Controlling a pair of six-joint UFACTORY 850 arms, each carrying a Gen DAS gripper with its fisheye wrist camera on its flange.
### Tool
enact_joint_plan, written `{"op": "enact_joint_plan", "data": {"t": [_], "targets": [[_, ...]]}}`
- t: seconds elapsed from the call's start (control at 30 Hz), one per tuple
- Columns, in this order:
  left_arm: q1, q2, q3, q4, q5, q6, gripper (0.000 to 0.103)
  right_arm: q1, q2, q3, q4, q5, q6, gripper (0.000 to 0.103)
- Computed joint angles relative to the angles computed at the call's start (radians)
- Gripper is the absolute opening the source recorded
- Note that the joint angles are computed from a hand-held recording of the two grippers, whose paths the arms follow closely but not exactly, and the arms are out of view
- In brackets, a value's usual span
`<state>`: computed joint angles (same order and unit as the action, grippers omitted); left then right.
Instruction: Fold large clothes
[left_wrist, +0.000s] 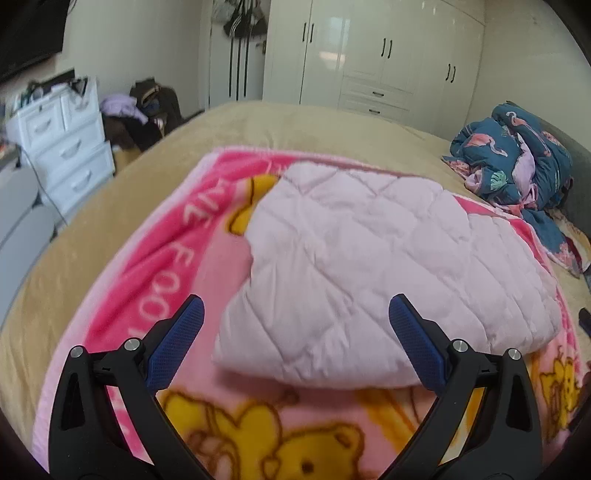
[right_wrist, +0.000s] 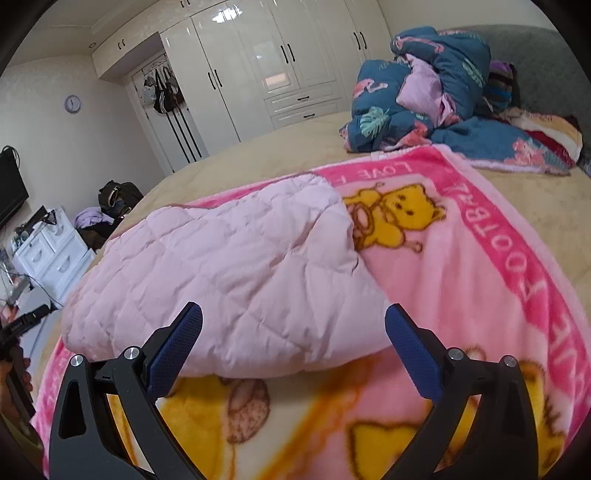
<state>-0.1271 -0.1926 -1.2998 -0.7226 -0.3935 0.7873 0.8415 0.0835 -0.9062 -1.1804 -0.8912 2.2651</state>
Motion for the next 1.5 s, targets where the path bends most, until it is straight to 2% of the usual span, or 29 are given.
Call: {"op": "enact_joint_plan", "data": {"t": [0.2, 0.33, 0.53, 0.77, 0.97, 1.07, 1.23, 1.4, 1.5], "targets": [[0.027, -0.014, 0.011, 0.029, -0.066, -0.08, 0.094, 0.001, 0.004, 0.027, 0.009, 0.048, 0.082, 0.099], [0.069, -0.052, -0.005, -0.04, -0.16, -0.108, 0.094, -0.002, 0.008, 0.045, 0.016, 0.076, 0.139, 0.099], [0.125, -0.096, -0.011, -0.166, -0.26, -0.113, 0.094, -0.013, 0.018, 0.082, 0.008, 0.136, 0.247, 0.099], [0.141, -0.143, -0.028, -0.291, -0.371, -0.099, 0.094, -0.046, 0.01, 0.108, -0.016, 0.22, 0.355, 0.099], [0.121, -0.169, -0.036, -0.295, -0.369, -0.12, 0.094, -0.102, -0.01, 0.123, -0.095, 0.305, 0.511, 0.099], [0.122, -0.184, -0.038, -0.336, -0.383, -0.117, 0.094, -0.144, -0.032, 0.13, -0.218, 0.362, 0.655, 0.099], [0.125, -0.205, -0.043, -0.397, -0.39, -0.106, 0.094, -0.198, -0.072, 0.126, -0.391, 0.407, 0.84, 0.099], [0.126, -0.237, -0.05, -0.484, -0.405, -0.098, 0.094, -0.223, -0.093, 0.111, -0.423, 0.422, 0.844, 0.099], [0.117, -0.248, -0.054, -0.511, -0.376, -0.084, 0.095, -0.228, -0.097, 0.112, -0.452, 0.427, 0.848, 0.099]]}}
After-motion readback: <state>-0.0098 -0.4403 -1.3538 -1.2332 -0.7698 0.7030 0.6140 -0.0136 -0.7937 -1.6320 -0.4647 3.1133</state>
